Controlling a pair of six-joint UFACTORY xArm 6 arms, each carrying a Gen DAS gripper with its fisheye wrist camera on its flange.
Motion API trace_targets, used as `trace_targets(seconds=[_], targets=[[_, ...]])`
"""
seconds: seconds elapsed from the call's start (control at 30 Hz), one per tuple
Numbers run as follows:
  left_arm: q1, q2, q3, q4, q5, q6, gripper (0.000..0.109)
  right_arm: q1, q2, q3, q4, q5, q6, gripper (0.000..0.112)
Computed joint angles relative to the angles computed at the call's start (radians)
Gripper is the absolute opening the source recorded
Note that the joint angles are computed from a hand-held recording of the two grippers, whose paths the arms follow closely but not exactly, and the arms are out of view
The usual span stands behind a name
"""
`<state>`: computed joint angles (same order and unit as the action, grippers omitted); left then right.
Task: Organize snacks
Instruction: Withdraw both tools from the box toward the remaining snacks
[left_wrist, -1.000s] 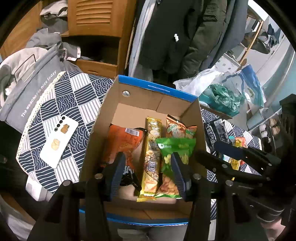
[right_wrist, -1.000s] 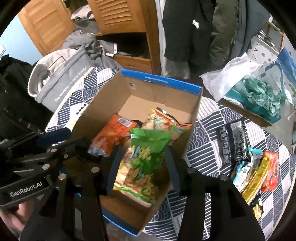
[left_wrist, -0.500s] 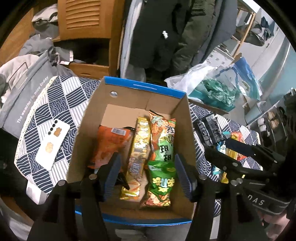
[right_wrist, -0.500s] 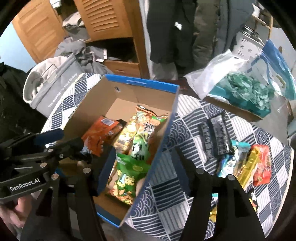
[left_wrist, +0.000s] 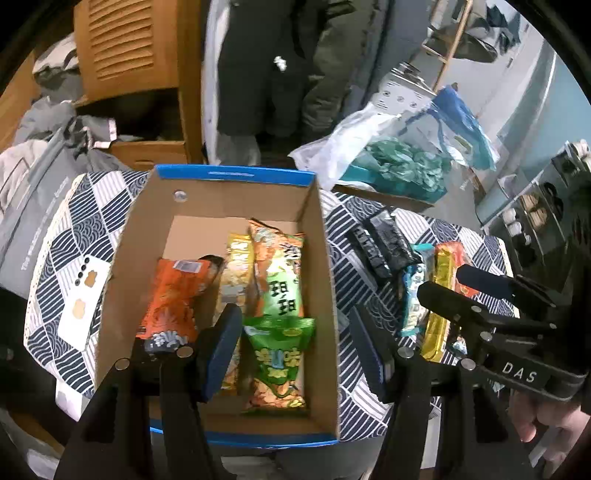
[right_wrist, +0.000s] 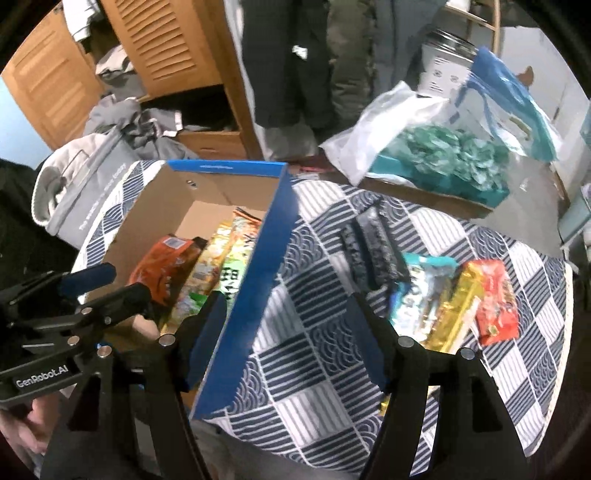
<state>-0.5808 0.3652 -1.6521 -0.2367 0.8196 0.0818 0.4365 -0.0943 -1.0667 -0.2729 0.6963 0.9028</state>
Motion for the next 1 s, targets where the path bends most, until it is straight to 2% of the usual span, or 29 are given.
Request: trace_targets(seconds=[0.37, 0.5, 0.57, 1.0], targets=[[-0.073, 0.000, -0.010, 0.086, -0.026, -0.032, 0.067, -0.041, -0.160, 0.144, -0.037, 0.029, 0.063, 0.069], [-0.100, 0.010, -0.027, 0.110, -0.016, -0.038, 0.067, -0.053, -0.206, 0.185, -0.052, 0.047, 0.085, 0.072], [-0.114, 0.019, -0.040, 0.122, -0.010, -0.043, 0.071, -0.063, -0.236, 0.211, -0.054, 0.055, 0.089, 0.072], [-0.200, 0.069, -0.112, 0.196, 0.023, -0.068, 0.072, -0.129, -0.413, 0.379, -0.033, 0.086, 0.102, 0.073]])
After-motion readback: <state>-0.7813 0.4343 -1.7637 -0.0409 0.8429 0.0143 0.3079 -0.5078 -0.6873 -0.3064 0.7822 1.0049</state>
